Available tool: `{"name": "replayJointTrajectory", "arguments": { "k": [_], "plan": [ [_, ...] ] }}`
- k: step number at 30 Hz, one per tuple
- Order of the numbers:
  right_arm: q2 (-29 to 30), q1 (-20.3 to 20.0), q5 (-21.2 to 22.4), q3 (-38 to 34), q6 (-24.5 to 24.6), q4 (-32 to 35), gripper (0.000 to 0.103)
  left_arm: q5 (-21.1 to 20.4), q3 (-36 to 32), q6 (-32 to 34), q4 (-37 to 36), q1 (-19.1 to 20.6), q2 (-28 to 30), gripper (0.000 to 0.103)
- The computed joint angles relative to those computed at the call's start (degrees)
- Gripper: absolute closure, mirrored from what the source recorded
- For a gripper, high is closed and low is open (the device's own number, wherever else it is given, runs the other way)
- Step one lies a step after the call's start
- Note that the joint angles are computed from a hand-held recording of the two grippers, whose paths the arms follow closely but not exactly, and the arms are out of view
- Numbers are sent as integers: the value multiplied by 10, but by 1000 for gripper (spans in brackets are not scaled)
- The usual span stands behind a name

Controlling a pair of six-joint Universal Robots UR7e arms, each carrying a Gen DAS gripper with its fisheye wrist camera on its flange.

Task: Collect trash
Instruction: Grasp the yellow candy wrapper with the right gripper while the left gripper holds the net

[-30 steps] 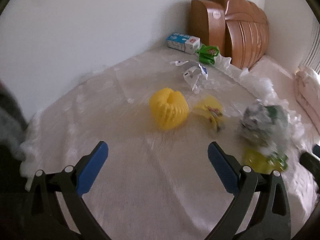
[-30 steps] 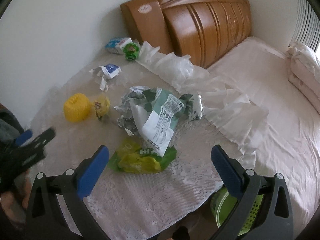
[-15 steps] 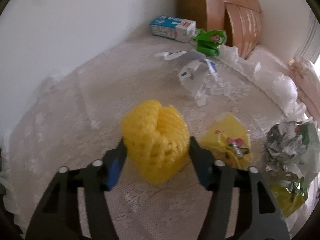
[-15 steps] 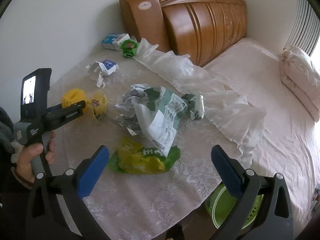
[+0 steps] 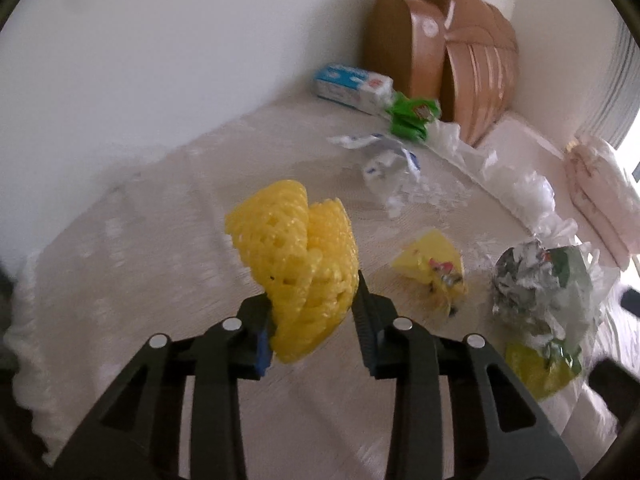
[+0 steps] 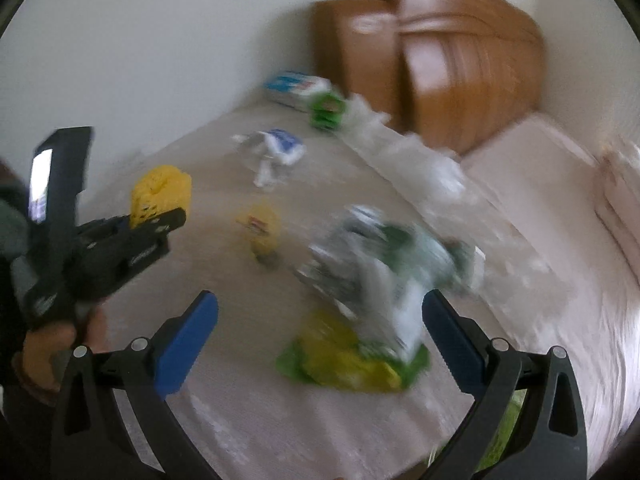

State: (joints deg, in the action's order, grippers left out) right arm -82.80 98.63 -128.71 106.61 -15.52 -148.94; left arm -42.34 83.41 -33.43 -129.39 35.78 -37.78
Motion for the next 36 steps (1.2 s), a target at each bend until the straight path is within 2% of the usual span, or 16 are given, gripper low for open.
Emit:
{"name": "replayJointTrajectory", "arguments": {
  "k": [5,8,11,12,13,14,16,17,18,19,21,24,28,33,36],
  "plan": [
    [85,-2,9,-60,-34,19,2,13,59,-91,62,-21,-67,70],
    [145,-2,-22,-98,-46,18,2,21,84,-145,107,-34,-98,70],
    [199,-1,-82,-129,-48,15,3,12,102,-184,125,-43,-121,70],
    [213,-2,-102,-136,-49,10,12,10,104,-190,127,-44,-123,70],
    [218,-3,-109,-138,-47,13,25,9,107,-200,133,-47,-126,70],
    [217,-5,-106,-138,-41,24,31,9,109,-209,142,-50,-128,70],
    [214,-10,-94,-139,-26,45,56,6,113,-216,146,-53,-132,70],
    [206,-14,-84,-137,-23,51,62,4,112,-218,146,-54,-132,70],
    [199,-17,-64,-135,-17,60,74,3,110,-221,148,-55,-129,70],
    [193,-20,-45,-133,-16,62,76,4,106,-221,151,-57,-126,70],
    [173,-21,-6,-120,-27,50,78,8,100,-219,155,-63,-122,70],
    [144,-19,28,-102,-42,27,79,10,93,-204,149,-74,-116,70],
    [60,-19,88,-59,-33,7,79,6,78,-168,127,-89,-99,70],
    [-71,-41,109,12,-28,-6,79,-25,58,-98,76,-109,-68,70],
    [-152,-68,76,59,-41,-9,79,-64,44,-44,39,-124,-42,70]
  ]
}}
